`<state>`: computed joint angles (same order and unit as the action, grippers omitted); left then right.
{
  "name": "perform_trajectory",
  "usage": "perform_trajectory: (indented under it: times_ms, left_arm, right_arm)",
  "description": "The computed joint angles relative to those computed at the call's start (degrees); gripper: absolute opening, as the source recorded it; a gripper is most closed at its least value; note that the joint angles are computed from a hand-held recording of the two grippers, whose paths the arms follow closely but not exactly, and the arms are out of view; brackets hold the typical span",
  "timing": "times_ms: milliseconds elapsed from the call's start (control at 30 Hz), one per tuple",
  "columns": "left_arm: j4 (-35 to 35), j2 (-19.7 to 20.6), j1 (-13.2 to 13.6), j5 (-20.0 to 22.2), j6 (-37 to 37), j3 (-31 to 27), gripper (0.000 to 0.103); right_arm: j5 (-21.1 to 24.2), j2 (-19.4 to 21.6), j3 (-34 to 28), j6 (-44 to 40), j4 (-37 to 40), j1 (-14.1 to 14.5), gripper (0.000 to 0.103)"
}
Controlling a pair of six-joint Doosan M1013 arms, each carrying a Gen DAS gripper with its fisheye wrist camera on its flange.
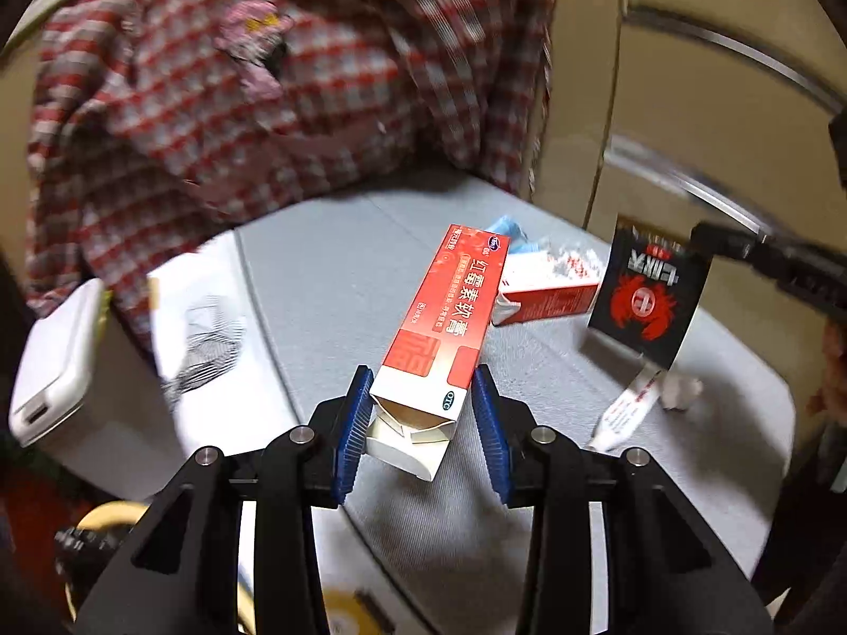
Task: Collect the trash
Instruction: 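Carry the red box and black packet over the bin and open both tools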
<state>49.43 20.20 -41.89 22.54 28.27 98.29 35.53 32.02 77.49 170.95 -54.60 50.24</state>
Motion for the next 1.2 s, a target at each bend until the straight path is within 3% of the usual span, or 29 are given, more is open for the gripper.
perform_trajectory:
  times_ms: [167,533,733,900,1200]
  left_arm:
    - [7.91,-4.42,-1.39,3.17,-10.02,2.98,0.038]
    - [15.71,-10.92,-4.97,17.13,-23.55,7.44,0.038]
    - [17.40,-14.37,-5.52,25.02,-30.17,10.54,0.038]
    - [15.83,-16.56,-4.84,29.23,-33.50,13.37,0.038]
    - [11.46,-19.68,-3.21,32.73,-36.22,16.68,0.038]
  right_arm:
    - [0.59,-0.86,-0.38,0.67,-2.26,1.51,0.000]
    - [-2.27,0.43,-5.75,-7.34,-1.50,4.85,0.000]
    - [-4.76,3.63,-11.67,-17.60,5.00,6.45,0.000]
    - [-4.91,7.77,-18.40,-29.11,13.33,7.91,0.000]
    - [-2.45,14.99,-29.86,-45.00,26.35,9.63,0.000]
